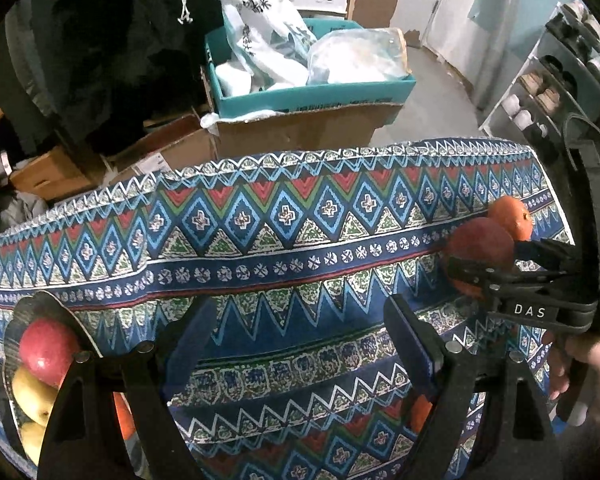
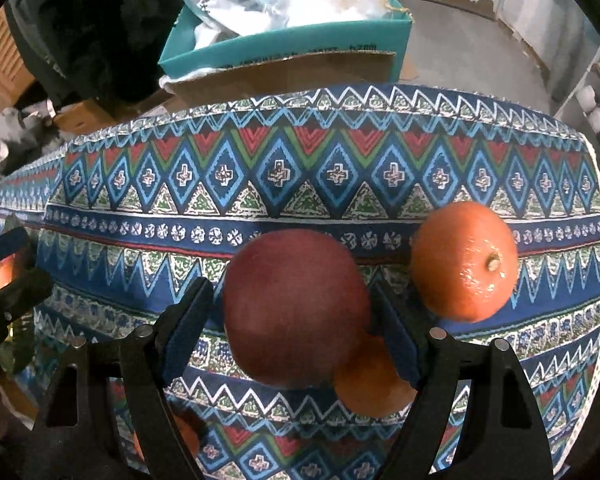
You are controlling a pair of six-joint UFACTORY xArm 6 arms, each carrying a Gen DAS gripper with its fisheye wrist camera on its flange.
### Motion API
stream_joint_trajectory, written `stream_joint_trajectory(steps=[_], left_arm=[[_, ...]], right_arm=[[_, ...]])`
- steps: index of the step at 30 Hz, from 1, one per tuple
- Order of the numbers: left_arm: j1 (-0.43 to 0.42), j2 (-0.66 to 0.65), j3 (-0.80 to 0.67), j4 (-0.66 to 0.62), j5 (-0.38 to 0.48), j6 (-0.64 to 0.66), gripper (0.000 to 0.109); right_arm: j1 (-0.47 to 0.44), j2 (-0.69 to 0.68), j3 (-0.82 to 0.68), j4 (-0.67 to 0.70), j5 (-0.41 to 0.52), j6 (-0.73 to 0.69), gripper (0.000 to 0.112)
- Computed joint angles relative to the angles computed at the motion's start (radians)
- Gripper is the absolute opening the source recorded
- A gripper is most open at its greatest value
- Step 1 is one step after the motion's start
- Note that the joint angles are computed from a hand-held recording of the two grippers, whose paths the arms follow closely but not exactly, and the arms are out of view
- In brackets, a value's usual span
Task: Organize fruits
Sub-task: 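Move the right tool to the large red apple and grasp it, then grasp an orange with the left tool while the right tool holds the red apple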
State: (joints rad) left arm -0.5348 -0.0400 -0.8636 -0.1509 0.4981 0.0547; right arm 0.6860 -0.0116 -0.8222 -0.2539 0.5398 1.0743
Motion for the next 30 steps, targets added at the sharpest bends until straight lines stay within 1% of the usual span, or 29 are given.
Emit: stream_joint_trajectory(steps=[2, 5, 6, 8, 15, 22, 30], left_arm=[[0.001, 0.011, -0.005, -0.016, 0.008, 0.008, 0.087], [0.002, 0.019, -0.007, -0.03, 0.017, 0.016, 0.087], [0.001, 0.021, -0.007, -0.034, 0.019, 0.019, 0.087], [0.0, 0.023, -0.007, -0.044, 0.021, 0.027, 0.087], [-0.003, 0.009, 0.0, -0.058, 0.027, 0.04, 0.087], [-0.007, -0.031, 0.018, -0.112, 0.048, 0.066, 0.087], [-0.036, -0.104, 0.073, -0.11, 0.05, 0.058, 0.087]], right_arm=[[-0.003, 0.019, -0.014, 0.011, 0.003, -0.013, 0.08], [-0.003, 0.035, -0.027, 0.016, 0.032, -0.02, 0.073], [-0.005, 0.039, -0.027, 0.028, 0.028, -0.032, 0.072], [-0.007, 0.038, -0.017, 0.035, 0.011, -0.038, 0.072], [0.009, 0.029, -0.023, -0.033, 0.02, 0.009, 0.071], [0.036, -0.039, -0.011, -0.103, 0.032, 0.077, 0.071], [0.087, -0.146, 0.047, -0.147, 0.079, 0.182, 0.071]])
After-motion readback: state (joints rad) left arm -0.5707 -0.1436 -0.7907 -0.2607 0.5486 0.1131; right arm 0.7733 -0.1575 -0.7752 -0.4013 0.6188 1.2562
